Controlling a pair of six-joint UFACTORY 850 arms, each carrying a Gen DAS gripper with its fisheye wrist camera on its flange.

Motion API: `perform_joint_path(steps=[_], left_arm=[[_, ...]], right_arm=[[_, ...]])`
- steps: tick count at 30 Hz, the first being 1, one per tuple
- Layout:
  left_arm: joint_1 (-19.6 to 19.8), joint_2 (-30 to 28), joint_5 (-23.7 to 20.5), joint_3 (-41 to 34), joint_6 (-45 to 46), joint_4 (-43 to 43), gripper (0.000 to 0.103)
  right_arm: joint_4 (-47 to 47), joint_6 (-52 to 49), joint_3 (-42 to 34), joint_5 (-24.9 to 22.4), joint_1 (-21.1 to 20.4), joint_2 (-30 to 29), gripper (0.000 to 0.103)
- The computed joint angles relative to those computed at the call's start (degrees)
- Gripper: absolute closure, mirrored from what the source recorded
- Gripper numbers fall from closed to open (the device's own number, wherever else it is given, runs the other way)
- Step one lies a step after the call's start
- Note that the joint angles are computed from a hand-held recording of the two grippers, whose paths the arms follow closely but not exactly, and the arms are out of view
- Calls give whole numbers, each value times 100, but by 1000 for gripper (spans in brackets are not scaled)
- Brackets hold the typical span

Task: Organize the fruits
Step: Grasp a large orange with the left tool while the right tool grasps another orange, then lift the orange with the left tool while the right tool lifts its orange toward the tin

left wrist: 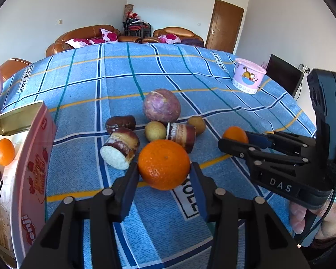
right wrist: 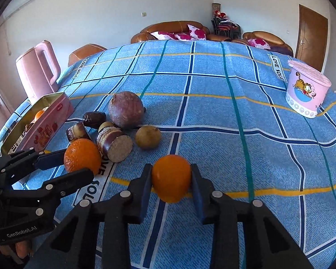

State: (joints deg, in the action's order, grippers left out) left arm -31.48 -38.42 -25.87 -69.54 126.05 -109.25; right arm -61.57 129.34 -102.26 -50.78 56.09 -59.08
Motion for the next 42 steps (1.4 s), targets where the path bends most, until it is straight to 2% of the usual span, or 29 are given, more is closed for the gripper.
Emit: perform_joint_path(steps=[5,14,24,42], left_arm=[[28,103,-145,173,670,-682,55],[100,219,-474,392,1325,-1360,55],[118,351,-786,651,2062,-2127,55],[130,506,-1235,966,2850,-2877,55]], right_arm=[[-197,132,26,-92,39,17,69],[-617,453,132,-232,118,70,69],[-932,647,131,-663,244,60,69],[-1180,788,154,-986,337,52,69]])
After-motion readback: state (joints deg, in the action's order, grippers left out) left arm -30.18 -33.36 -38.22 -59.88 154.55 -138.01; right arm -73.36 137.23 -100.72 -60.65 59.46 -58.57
